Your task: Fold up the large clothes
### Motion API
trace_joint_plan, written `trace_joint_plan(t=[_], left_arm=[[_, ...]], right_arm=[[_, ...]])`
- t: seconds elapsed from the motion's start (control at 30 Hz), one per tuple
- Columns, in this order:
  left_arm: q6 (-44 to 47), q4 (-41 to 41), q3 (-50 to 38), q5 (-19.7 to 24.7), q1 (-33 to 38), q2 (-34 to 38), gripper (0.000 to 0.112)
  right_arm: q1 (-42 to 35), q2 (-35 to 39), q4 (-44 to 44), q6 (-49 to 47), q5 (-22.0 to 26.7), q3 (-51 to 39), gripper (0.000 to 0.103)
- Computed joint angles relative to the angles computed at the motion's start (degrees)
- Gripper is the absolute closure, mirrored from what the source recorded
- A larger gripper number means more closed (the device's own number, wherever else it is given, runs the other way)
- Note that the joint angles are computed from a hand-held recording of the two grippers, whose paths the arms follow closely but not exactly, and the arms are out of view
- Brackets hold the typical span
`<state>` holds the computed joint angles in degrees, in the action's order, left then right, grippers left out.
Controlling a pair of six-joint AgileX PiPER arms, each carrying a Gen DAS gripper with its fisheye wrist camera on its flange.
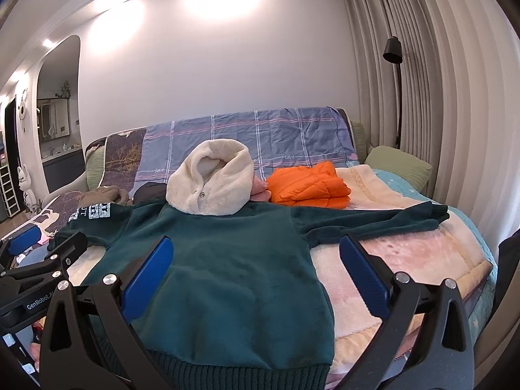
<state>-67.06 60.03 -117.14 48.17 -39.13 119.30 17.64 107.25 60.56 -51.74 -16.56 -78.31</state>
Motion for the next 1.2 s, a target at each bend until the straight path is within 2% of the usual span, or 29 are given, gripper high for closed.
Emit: trace_joint_plan(t=[0.13,0.33,0.7,0.87,1.07,1.2], left_arm=[[1.09,-1.27,-0.49,-0.18,0.29,0.54,0.012],[1.20,-1.80,-0.22,0.54,0.33,0.85,0.012],[1.08,-1.21,-1.02,0.87,0.07,0.84,0.012],[2.61,-3.60,-3.94,-0.02,0.73,2.69,0.012],[5.33,-5.44,-7.77,0.59,0.74,5.00,0.012],[6.89,-6.56,-9.18,1.38,0.63,5.77,0.012]], right_arm=[[0.55,0.21,-1.01,1.04,-1.14,0.25,0.002],[0.20,1.51,-0.61,-0.56,2.13,-1.60,0.002],[-0.46,1.25,-8.48,7.78,2.83,-0.99,0.002],[-0.51,2.04,-4.14,3.24,2.50,-1.74,0.002],[-1.25,2.23,-5.71,5.64,2.43,-1.77,0.002],[-1.63,2.63,2.24,-0.94,3.38,-2.67,0.002]])
